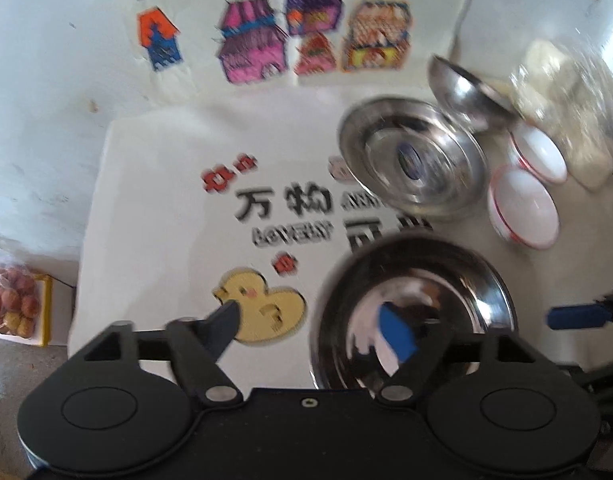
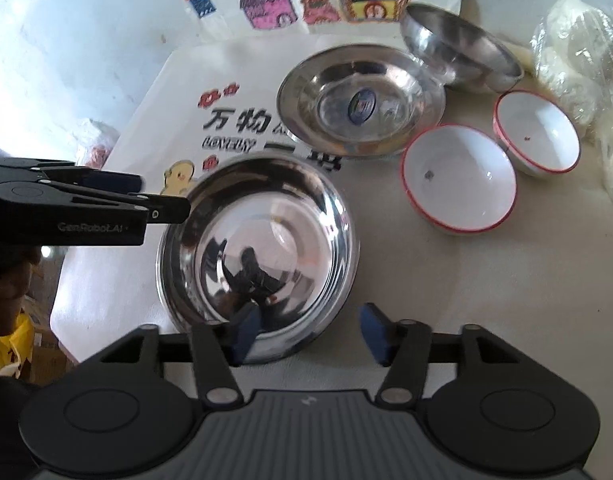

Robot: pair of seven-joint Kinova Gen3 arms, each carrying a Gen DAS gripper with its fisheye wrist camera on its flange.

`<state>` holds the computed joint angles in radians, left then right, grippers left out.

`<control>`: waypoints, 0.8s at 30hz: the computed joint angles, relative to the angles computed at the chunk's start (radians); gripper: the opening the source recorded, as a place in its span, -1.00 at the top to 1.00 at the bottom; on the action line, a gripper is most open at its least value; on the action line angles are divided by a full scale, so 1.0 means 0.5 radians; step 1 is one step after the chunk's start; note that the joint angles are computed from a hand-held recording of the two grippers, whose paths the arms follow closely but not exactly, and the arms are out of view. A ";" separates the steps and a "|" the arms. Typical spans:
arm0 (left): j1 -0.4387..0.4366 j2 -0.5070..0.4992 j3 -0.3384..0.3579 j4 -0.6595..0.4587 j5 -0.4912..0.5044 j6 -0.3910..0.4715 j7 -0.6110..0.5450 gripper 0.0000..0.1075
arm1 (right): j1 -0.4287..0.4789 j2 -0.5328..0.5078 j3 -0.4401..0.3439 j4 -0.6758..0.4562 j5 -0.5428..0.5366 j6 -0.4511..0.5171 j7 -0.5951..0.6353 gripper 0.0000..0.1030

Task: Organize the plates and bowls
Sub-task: 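Lift the large plate with both grippers, lower it onto the plain steel plate, open, then move both grippers to the blue-label steel plate and close on its rim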

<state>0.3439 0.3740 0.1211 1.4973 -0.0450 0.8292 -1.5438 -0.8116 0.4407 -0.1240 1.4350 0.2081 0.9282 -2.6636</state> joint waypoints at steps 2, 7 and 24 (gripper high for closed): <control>0.037 0.029 -0.032 -0.052 -0.051 -0.002 0.066 -0.73 | -0.023 -0.007 0.025 0.007 0.043 -0.008 -0.042 -0.55; 0.013 0.109 -0.033 -0.160 -0.035 -0.076 0.128 -0.85 | -0.067 -0.027 0.074 0.045 0.176 -0.049 -0.174 -0.89; -0.040 0.636 0.036 -0.921 0.259 0.166 0.129 -0.90 | 0.119 0.060 0.158 0.081 0.483 -0.275 -0.304 -0.99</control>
